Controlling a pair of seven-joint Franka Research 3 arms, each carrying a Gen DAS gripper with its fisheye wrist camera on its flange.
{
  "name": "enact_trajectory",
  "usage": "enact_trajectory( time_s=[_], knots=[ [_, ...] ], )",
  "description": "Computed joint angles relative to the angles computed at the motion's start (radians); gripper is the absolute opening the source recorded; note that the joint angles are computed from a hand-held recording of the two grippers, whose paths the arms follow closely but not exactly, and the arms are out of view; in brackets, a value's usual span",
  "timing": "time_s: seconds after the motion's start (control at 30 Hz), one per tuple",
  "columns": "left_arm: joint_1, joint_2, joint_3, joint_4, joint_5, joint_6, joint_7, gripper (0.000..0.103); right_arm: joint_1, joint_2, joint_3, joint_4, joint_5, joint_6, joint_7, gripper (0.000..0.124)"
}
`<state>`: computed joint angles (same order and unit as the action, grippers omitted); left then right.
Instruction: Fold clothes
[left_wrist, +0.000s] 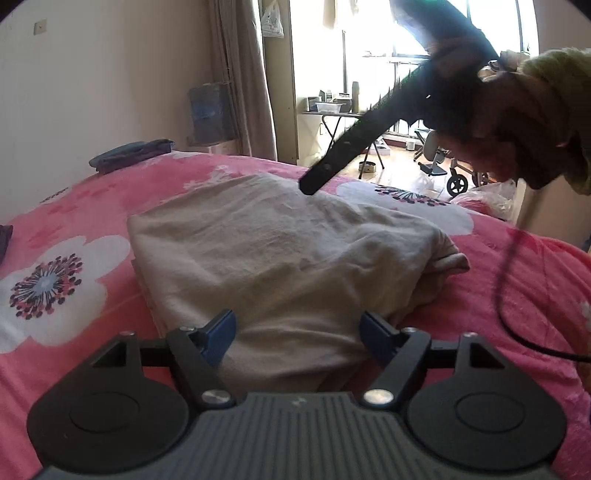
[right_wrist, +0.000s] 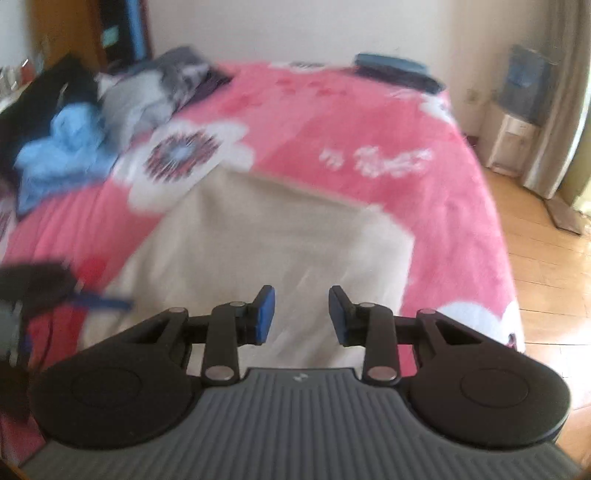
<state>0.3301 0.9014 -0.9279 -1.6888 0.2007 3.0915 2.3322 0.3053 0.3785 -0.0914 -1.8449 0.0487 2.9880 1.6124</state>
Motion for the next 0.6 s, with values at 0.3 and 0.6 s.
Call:
enact_trajectory(
  time_s=[0.3, 0.6],
  knots=[
    [-0.003, -0.015, 0.014, -0.021, 0.016, 0.026, -0.042, 0.076, 0.002, 0.075, -0.034, 0.108, -0.05, -0.078, 0.053, 0.033],
    [-0.014, -0.032, 0.032, -0.027, 0.039, 0.032, -0.102, 0.076, -0.062, 0.238, 0.0, 0.302, 0.045, -0.122, 0.109, 0.033]
  ],
)
